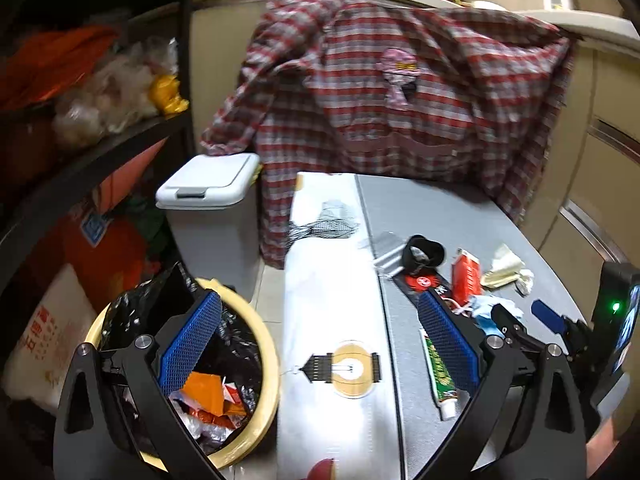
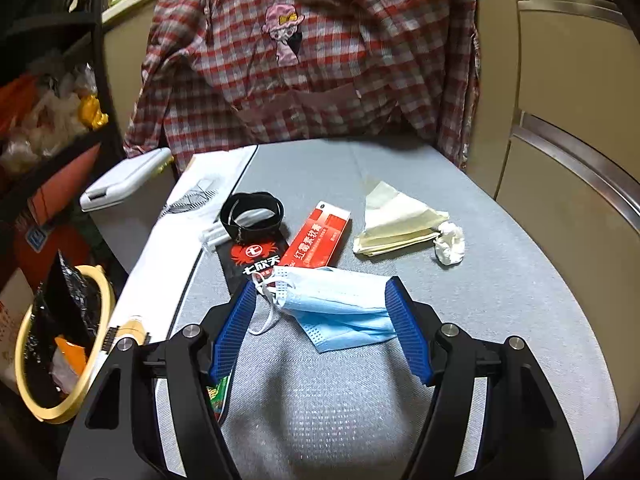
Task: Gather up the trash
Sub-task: 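Grasp the blue face mask with the right tool, then grasp the toothpaste tube with the left tool while the right tool holds the mask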
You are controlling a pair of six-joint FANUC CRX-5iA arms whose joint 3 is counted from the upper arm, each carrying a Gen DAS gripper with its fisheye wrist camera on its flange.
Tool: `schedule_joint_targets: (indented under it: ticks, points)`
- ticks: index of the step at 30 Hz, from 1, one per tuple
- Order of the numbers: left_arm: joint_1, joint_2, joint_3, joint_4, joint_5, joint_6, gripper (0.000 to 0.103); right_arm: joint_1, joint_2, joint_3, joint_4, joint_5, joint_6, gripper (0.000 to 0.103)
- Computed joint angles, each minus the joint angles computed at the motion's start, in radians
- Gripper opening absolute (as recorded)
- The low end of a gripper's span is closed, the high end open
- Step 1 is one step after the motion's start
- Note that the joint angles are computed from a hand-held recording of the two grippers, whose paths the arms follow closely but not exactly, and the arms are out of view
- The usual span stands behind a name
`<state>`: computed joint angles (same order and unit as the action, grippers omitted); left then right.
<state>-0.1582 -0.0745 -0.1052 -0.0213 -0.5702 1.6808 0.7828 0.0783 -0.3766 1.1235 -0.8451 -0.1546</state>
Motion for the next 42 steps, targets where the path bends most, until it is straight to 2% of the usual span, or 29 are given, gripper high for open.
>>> schedule_joint_targets:
  ticks: [8, 9, 10, 12, 14, 22, 26, 32, 38, 42]
  points:
    - [0.056, 0.006, -0.011, 0.074, -0.025, 0.0, 0.095, -0.003, 0.063, 0.064, -0.042, -0.029, 0.069, 0.067]
    - [0.059, 0.005, -0.014, 0.08, -0.025, -0.004, 0.095, -0.001, 0.071, 0.076, -0.056, -0.033, 0.091, 0.062]
    - [0.063, 0.005, -0.017, 0.088, -0.026, -0.009, 0.095, 0.0, 0.077, 0.082, -0.058, -0.038, 0.101, 0.039]
    - [0.068, 0.004, -0.022, 0.099, -0.022, -0.02, 0.095, 0.0, 0.081, 0.091, -0.072, -0.041, 0.131, 0.003]
    - [0.065, 0.004, -0.019, 0.087, -0.023, -0.011, 0.095, 0.0, 0.071, 0.088, -0.082, -0.043, 0.123, 0.003]
    - [0.051, 0.019, -0.028, 0.127, -0.028, -0.04, 0.095, 0.002, -0.057, -0.01, 0.036, -0.07, -0.057, 0.002]
    - [-0.005, 0.044, -0.025, 0.099, -0.023, 0.018, 0.095, 0.011, -0.112, -0.041, 0.029, -0.117, -0.088, 0.002]
    - [-0.127, 0.06, -0.062, 0.0, 0.036, 0.107, 0.095, 0.013, -0.179, -0.085, 0.032, -0.143, -0.131, 0.002]
    - [-0.16, 0.107, -0.069, 0.066, 0.009, -0.008, 0.089, 0.018, -0.219, -0.112, 0.047, -0.152, -0.159, 0.002]
    - [-0.153, 0.133, -0.066, 0.127, -0.019, -0.078, 0.074, 0.013, -0.232, -0.122, 0.037, -0.151, -0.171, 0.002]
